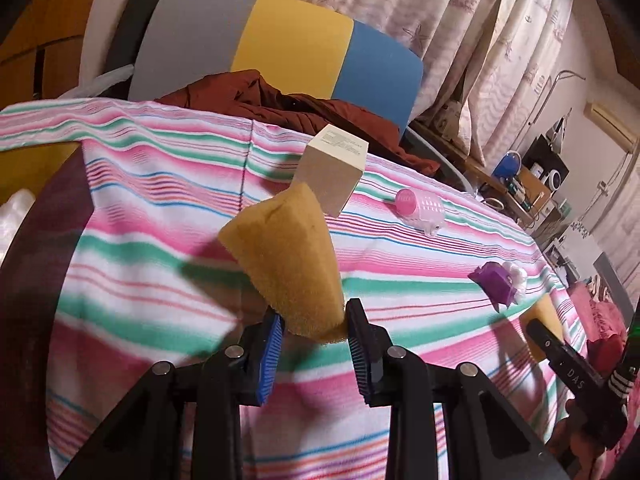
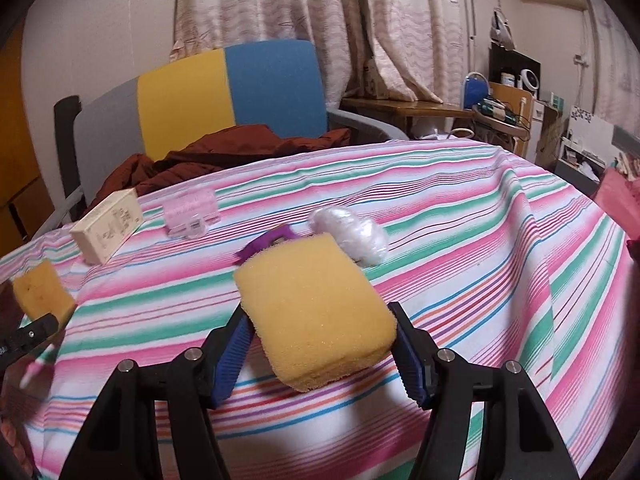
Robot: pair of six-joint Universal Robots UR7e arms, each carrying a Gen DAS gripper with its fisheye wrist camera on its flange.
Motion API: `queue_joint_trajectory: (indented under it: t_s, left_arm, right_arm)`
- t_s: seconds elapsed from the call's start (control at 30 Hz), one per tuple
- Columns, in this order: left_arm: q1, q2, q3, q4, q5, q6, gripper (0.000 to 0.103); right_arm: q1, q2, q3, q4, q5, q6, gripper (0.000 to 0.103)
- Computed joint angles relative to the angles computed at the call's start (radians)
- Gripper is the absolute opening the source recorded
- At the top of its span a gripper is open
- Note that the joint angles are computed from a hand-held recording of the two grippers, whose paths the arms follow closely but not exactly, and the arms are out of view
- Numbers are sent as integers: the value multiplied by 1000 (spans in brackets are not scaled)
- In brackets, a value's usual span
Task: Organize objects
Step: 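Carry both tan sponges into the gold tray and open both tools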
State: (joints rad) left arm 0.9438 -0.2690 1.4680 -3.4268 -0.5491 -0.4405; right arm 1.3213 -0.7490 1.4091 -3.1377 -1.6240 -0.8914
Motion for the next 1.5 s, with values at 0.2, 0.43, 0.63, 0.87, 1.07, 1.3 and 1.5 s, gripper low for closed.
queue_joint_trajectory:
  t_s: [0.2, 0.43, 0.63, 0.87, 1.07, 1.3, 1.5]
  left_arm:
    - [15, -29, 50, -31, -79, -49, 38]
    - [17, -47, 12, 127, -58, -95, 45]
    - [45, -46, 18, -2, -100, -67, 45]
    - [44, -26, 30, -117, -94, -15, 37]
    - [21, -28, 63, -141, -79, 7, 37]
    - [-17, -71, 183, -178, -110, -35, 37]
    - [-85, -96, 281, -291, -112, 44, 37]
  right_arm:
    - [-5, -41, 96, -27, 45, -15, 66]
    - [2, -40, 135, -73, 48, -47, 66]
    - [-3, -41, 143, -74, 49, -41, 66]
    - [-6, -41, 141, -56, 38, -33, 66]
    - [-8, -53, 166, -70, 42, -26, 66]
    - [4, -90, 212, 9, 61, 31, 66]
    - [29, -127, 287, 43, 109, 16, 66]
